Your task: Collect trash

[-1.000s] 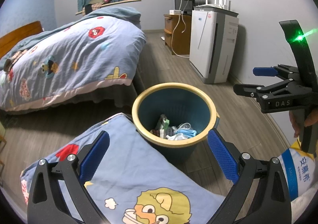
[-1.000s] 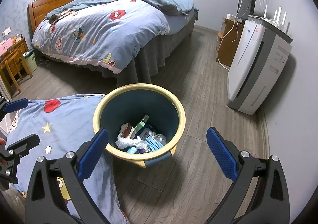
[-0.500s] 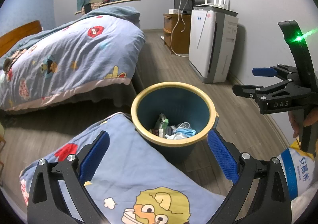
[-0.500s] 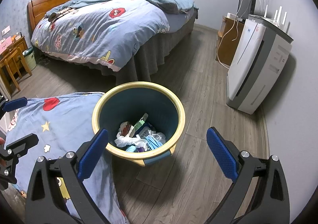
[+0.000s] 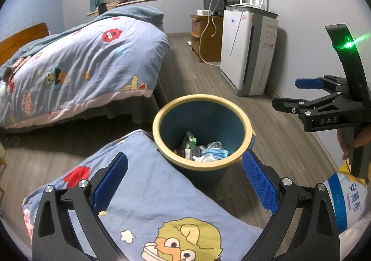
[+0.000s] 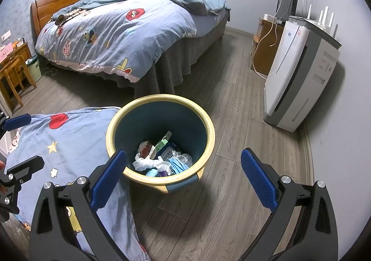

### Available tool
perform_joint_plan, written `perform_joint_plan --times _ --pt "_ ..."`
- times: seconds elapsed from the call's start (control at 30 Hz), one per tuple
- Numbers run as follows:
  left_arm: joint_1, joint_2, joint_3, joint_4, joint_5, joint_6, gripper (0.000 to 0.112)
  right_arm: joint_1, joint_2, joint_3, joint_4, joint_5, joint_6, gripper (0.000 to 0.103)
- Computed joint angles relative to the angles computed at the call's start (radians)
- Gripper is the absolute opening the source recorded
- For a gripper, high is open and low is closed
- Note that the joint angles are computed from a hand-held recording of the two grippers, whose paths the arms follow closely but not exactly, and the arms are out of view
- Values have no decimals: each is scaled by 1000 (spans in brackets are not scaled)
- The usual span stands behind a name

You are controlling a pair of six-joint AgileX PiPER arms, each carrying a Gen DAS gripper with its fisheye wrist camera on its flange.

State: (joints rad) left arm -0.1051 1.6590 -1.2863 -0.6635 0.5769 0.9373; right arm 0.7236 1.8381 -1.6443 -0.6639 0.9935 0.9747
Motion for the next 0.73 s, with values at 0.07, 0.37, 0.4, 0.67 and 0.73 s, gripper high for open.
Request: perform_joint_plan --times 0.07,0.37,0.4,0.67,0.73 --pt "-1 -3 5 1 -2 -1 98 1 -1 4 -2 -2 5 97" --pt "-2 1 23 9 -20 0 98 -3 -3 6 -4 12 18 97" --pt "1 6 16 16 -10 -12 98 -3 -3 6 -5 15 23 97" --pt "46 3 -50 97 79 -100 98 -26 98 -148 68 116 22 97" --pt "104 -22 -62 55 125 -74 98 -23 169 -244 92 163 13 97"
